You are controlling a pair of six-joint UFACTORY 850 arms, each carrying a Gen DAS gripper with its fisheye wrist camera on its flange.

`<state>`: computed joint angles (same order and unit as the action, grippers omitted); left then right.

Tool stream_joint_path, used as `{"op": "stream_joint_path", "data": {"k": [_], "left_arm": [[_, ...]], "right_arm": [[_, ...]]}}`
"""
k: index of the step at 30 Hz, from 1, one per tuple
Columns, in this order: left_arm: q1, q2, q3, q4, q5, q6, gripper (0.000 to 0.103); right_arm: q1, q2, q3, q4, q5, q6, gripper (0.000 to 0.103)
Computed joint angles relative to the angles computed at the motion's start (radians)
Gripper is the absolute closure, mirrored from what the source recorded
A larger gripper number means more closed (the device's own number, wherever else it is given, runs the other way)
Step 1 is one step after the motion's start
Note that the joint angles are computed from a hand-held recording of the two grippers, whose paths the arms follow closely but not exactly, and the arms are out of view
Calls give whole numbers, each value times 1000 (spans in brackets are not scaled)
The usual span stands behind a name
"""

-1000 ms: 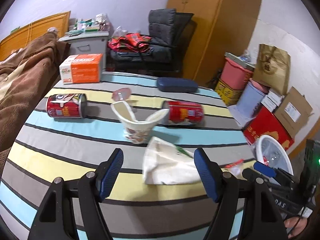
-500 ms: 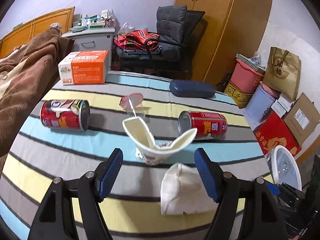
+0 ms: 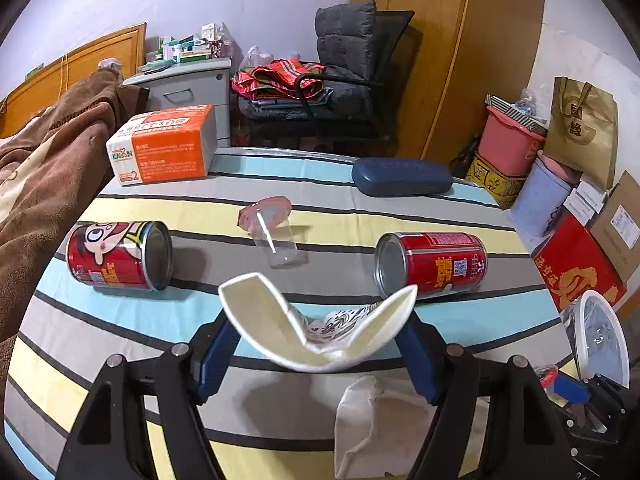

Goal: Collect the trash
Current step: 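Carry the paper cup and clear cup over the white bin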

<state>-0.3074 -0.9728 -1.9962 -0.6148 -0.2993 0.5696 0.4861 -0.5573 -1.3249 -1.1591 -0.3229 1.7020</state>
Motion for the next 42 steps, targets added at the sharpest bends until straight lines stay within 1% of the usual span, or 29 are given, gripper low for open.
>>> {"op": "stream_joint_path", "data": {"k": [1, 7, 14, 15, 25, 29, 37, 42], "left_arm": [[0, 0, 0, -12, 2, 12, 35], [-4, 13, 20, -49, 13, 69, 41], [-4, 60, 88, -205, 38, 234, 42], [-5, 64, 94, -208, 35, 240, 42], [-11, 155, 211, -443, 51, 475, 42], [-15, 188, 255, -534, 43, 574, 42], [-35, 263, 346, -770, 43, 832, 42], [-53, 301, 393, -864, 22, 946, 42]], "right_arm": [[0, -1, -1, -1, 1, 0, 62], [-2, -4, -2, -26, 7, 36, 62], [-1, 6, 9, -61, -3, 86, 62], [-1, 9, 13, -69, -2, 96, 62], [6, 50, 54, -200, -19, 247, 62], [9, 71, 76, -251, -33, 310, 62], [19, 119, 128, -348, -76, 434, 62], [22, 159, 174, -404, -112, 514, 62]]}}
